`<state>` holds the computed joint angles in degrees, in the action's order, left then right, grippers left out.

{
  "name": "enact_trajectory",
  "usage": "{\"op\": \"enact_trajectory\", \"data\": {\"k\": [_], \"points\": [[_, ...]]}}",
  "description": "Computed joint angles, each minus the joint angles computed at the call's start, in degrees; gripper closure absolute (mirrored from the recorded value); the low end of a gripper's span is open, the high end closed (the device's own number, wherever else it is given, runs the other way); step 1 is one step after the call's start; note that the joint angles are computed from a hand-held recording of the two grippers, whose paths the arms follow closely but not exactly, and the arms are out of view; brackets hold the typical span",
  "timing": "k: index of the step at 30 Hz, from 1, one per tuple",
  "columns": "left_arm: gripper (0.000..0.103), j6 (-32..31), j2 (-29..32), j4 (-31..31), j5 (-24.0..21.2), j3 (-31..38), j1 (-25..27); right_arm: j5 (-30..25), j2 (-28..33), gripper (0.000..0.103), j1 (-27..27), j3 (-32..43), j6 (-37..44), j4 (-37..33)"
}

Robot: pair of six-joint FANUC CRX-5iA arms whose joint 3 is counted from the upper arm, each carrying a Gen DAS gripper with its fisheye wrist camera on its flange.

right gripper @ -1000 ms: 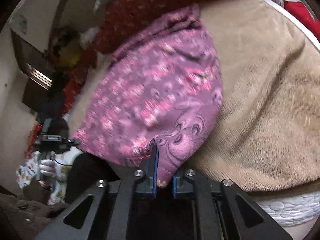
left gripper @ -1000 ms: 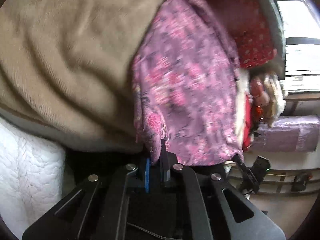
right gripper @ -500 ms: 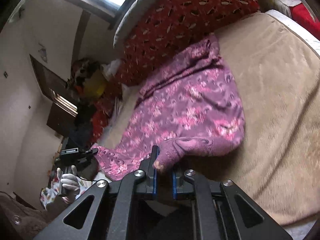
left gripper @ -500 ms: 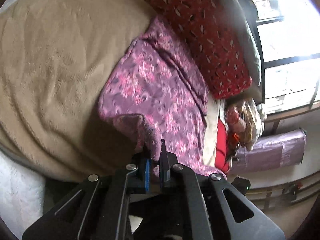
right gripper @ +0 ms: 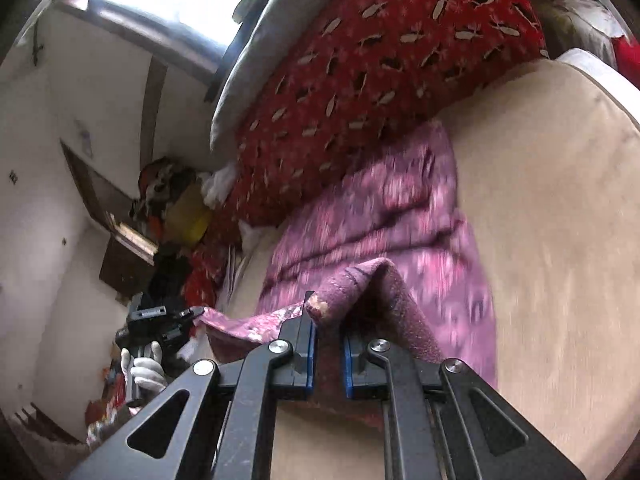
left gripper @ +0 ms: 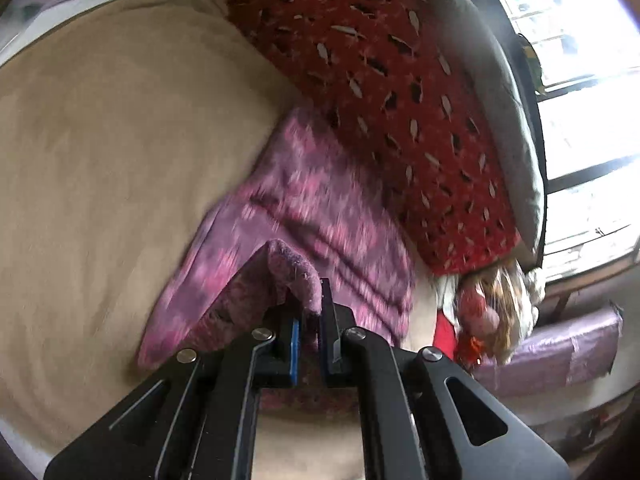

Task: Fold small clothes

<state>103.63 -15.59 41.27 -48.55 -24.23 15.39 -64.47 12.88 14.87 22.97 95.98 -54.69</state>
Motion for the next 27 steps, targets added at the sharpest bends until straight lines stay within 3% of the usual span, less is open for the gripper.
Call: {"op": "enact_trajectory", "data": {"k": [5,10,16,19,21,24,26,27], "points": [[0.098,1.99,11.72,-3.26,1.41,11.55,-0.98,3.24,8.78,0.094,0.44,9.17,-3.35,0.10],[0.098,5.90,23.02,-9.53,-0.95,25.41,-1.85,6.13,18.42,0.094,1.58,20.29,-9.80,3.11],[0.098,13.79,35.90,-21.83,-8.23,42.69,-3.65,6.13,29.45,0.093,4.04,33.35,-21.52,12.49],[0.098,16.07,41.89,-23.94,-15.29,49.78,-3.72,0.37,35.40,0.089,4.48,41.19,-28.89,15.55],[0.098,13.77,42.68,-19.47,-15.89,49.33,-2.34,-1.63,37.36,0.088,4.06,44.38,-31.09,14.96],[0.092,6.25,38.81,-7.23,-10.59,40.88,0.60,1.52,35.44,0.080,2.40,42.18,-30.46,11.05],[0.081,3.80,35.17,-4.29,-7.40,36.40,2.03,8.51,31.11,0.061,1.27,35.38,-29.10,8.68],[0.063,3.82,33.79,-5.05,-6.59,35.41,2.44,12.25,28.75,0.047,0.79,31.55,-28.85,8.05]]}}
